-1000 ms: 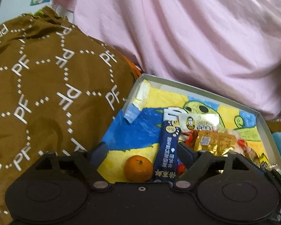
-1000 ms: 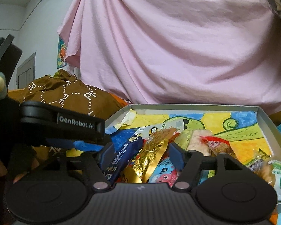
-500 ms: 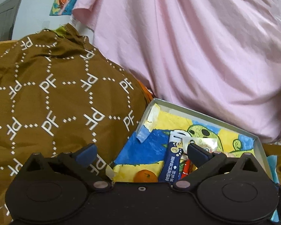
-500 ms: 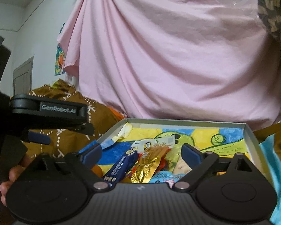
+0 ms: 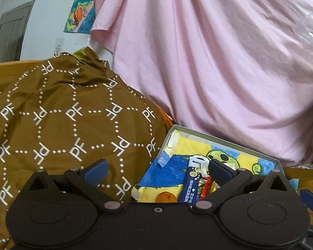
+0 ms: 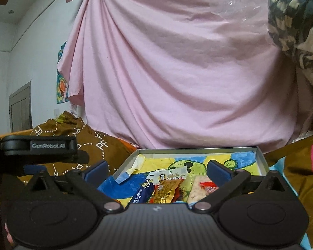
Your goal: Organize snacks
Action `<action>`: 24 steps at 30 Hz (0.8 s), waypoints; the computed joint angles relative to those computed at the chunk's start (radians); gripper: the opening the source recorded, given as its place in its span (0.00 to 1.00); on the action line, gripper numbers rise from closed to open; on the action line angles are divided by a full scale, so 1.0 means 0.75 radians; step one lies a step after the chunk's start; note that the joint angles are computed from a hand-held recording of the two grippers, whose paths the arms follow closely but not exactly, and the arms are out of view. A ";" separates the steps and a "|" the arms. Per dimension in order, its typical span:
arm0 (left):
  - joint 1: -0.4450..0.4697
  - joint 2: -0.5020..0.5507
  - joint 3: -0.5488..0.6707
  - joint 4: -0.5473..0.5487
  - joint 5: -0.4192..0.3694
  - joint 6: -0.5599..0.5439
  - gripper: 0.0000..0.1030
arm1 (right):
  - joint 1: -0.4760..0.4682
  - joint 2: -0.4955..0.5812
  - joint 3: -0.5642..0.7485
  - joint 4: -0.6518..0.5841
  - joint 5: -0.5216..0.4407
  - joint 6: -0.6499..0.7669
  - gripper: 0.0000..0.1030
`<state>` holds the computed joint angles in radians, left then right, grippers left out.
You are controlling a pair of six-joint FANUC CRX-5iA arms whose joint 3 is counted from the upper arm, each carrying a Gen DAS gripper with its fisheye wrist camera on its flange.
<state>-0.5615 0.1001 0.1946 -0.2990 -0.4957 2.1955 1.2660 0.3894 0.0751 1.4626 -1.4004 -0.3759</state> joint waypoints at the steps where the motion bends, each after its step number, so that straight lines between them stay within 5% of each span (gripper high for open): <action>1: 0.000 -0.009 -0.004 -0.005 -0.007 -0.003 0.99 | 0.007 0.005 0.013 -0.008 -0.018 0.002 1.00; 24: -0.034 -0.236 -0.184 -0.136 -0.053 0.103 0.99 | 0.169 0.044 0.144 -0.074 -0.290 0.005 1.00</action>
